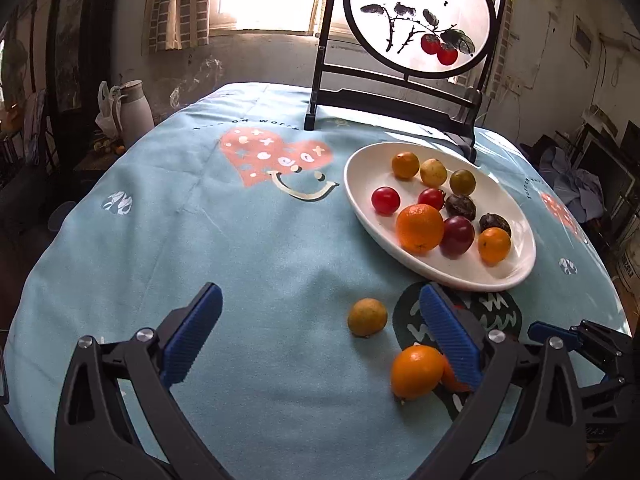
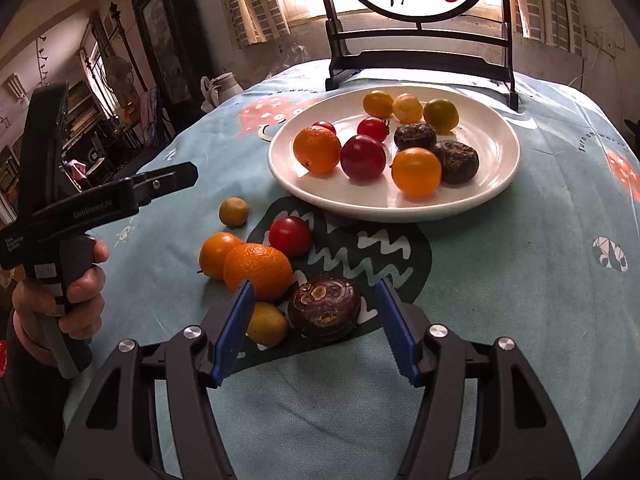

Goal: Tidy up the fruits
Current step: 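Grasp a third dark brown fruit with the right gripper while the left gripper grasps an orange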

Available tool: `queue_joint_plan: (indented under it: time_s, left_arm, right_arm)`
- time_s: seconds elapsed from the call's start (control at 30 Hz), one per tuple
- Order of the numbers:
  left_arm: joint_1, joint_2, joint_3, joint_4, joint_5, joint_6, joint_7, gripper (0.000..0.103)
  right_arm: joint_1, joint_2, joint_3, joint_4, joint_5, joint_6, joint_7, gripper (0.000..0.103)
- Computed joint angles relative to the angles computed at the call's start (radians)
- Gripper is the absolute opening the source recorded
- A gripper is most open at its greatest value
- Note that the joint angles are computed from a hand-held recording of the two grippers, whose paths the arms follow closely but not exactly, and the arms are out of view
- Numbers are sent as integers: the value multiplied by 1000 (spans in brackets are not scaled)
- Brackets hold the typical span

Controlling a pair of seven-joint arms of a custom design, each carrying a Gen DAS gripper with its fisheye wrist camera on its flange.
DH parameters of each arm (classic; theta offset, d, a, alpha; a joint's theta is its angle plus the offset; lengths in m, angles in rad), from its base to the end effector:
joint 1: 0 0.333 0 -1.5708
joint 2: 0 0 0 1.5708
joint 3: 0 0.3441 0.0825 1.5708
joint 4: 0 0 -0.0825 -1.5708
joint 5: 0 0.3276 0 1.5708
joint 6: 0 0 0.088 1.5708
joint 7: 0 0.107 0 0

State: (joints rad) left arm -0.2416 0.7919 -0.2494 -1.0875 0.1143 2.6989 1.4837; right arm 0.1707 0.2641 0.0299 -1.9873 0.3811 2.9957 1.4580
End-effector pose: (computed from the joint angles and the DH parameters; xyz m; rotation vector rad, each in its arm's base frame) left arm 0.7190 -0.2923 0.4965 -1.4994 2.1088 -1.0467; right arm 0.6034 0.0937 0.4784 -1.6791 1.7595 -0.4426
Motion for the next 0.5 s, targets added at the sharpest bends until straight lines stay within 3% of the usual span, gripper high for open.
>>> queue_joint_plan:
  time_s: [0.1,0.27,0.43,0.5]
  left_arm:
    - [-16,-4,30,-4,22,3,-29,101]
    - [-5,-7,12,-10,18,6,-23,101]
    - [-5,-9,11,-8,17,2,-26,101]
    - [-2,-11,7,-12,14,6,-24,101]
  right_arm:
    - [3,1,-7,-2,-4,-7,13,63]
    - [29,2,-44,-8,-55,-5,70,61]
    - [16,16,-39,10,-65,-48,79,52]
    - [-22,20,7,17,-13,-51,30,47]
